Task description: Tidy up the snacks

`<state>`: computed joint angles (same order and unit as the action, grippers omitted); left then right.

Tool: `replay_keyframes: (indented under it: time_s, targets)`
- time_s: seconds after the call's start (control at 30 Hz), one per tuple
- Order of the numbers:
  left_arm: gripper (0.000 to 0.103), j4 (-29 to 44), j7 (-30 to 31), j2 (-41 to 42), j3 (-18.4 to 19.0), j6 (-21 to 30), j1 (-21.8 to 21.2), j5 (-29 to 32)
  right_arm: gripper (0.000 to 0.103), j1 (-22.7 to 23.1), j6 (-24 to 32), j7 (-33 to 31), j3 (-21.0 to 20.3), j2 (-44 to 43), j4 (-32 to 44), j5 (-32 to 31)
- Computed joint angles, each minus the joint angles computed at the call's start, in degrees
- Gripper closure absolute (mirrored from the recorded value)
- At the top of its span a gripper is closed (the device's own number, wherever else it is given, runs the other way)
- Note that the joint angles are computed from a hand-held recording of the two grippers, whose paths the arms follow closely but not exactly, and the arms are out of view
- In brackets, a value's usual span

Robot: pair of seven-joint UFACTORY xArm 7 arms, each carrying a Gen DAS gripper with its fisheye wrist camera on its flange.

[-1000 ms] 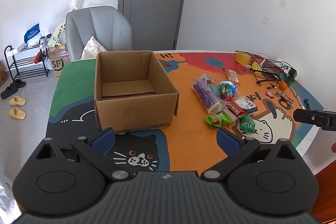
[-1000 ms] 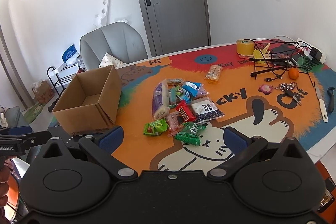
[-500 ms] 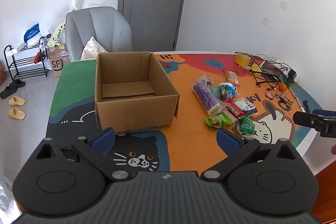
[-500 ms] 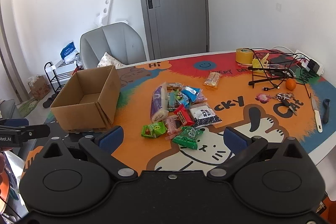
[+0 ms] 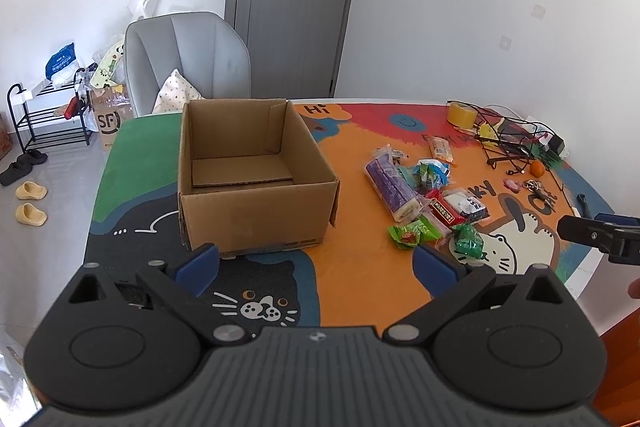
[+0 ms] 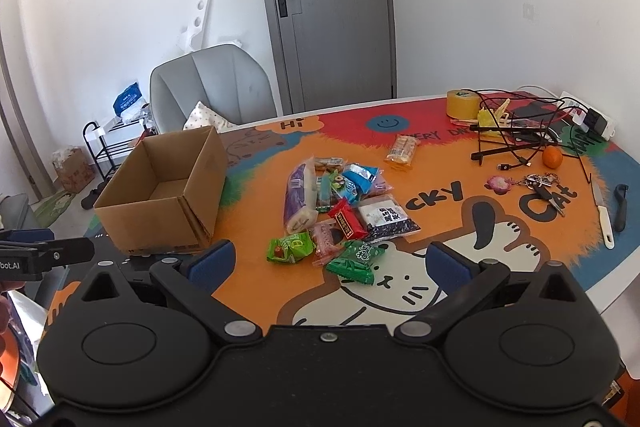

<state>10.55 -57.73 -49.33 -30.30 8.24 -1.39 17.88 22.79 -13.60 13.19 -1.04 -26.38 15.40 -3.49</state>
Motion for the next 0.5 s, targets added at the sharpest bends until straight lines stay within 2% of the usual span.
replay_keyframes:
  time_s: [0.27,0.37,0.5]
  targets:
    - [0.001,0.01,-0.52,-0.37,-0.42,0.26,0.12,0.15,0.000,0.63,-0.53,0.12,-1.00,0.17,-0.11,-0.38]
    - [0.001,-0.22,-0.87,-0.68,-0.40,-0.05,0.02,0.10,0.000,-0.78,0.16,0.33,0.52,0.29,0.11,0.05]
    - [0.001,-0.27,-0.75,-0.36,0.04,-0.34,-0.27,-0.02,0.000,0.14,0.13,0.27,-0.45,0.23,-0.06,-0.20]
